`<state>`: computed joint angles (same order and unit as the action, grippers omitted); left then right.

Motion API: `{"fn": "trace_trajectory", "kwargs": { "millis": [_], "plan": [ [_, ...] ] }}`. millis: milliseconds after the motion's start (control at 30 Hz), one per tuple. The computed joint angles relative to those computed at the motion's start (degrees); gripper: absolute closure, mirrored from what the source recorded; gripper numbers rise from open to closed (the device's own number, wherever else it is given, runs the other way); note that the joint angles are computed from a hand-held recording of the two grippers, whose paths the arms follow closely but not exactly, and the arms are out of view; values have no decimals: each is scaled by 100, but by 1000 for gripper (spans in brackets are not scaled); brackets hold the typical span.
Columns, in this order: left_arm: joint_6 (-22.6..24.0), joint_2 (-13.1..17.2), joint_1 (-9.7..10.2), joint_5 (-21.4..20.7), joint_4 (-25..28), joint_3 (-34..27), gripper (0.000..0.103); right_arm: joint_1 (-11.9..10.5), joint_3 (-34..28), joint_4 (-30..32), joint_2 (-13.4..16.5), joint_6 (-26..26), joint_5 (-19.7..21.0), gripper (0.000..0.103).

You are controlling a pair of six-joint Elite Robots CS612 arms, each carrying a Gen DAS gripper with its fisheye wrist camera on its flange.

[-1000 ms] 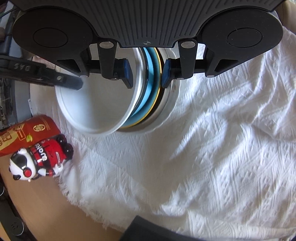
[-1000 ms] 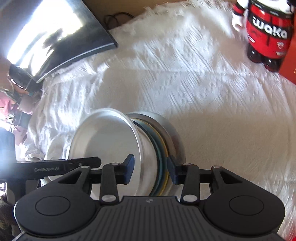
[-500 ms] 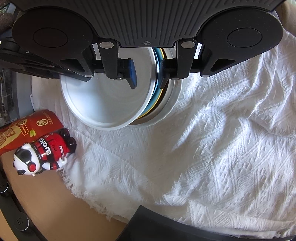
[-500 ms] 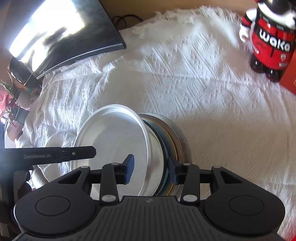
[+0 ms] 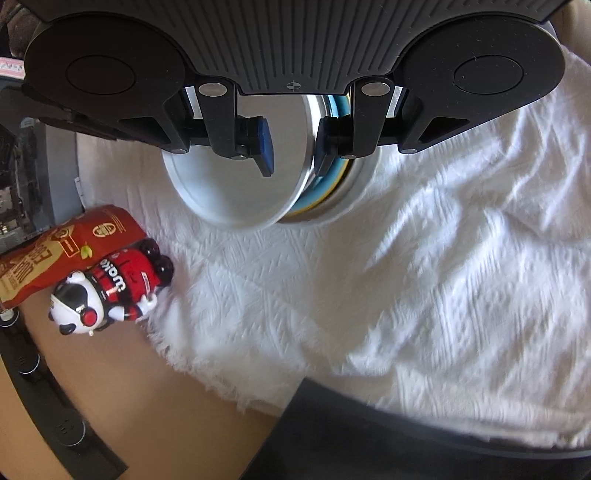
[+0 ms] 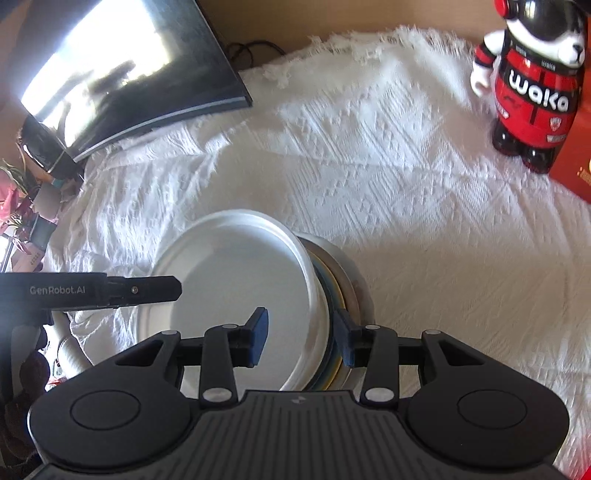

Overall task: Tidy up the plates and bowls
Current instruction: 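Press the bowl stack into the steel bowl and open both grippers, then move both grippers to the white-and-red plastic tray and grip its rim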

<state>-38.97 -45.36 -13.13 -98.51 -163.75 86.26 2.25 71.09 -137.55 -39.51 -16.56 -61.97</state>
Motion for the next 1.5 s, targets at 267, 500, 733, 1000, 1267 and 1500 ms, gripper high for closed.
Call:
{"fn": "trace_trajectory", "kwargs": {
  "millis": [267, 500, 733, 1000, 1267, 1500],
  "plan": [
    [-89, -155, -87, 577, -292, 182, 77, -19, 328, -739, -153, 94, -90, 63],
    [-89, -220, -258, 1154, -1124, 297, 78, -135, 863, -2054, -406, 343, -347, 47],
    [755, 97, -467, 14, -2028, -3, 77, -391, 1431, -3303, -626, 503, -1156, 29],
    [1561, 376, -1079, -604, -910, -469, 77, -892, 2110, -3983, -822, 764, -1898, 25],
    [2052, 783, -1509, -1036, 304, -1170, 77, -1542, 2803, -4760, -902, 842, -1934, 23],
    [2159, 992, -1774, -809, 779, -1538, 77, -1969, 2911, -4303, -925, 1248, -1999, 24]
  ]
}}
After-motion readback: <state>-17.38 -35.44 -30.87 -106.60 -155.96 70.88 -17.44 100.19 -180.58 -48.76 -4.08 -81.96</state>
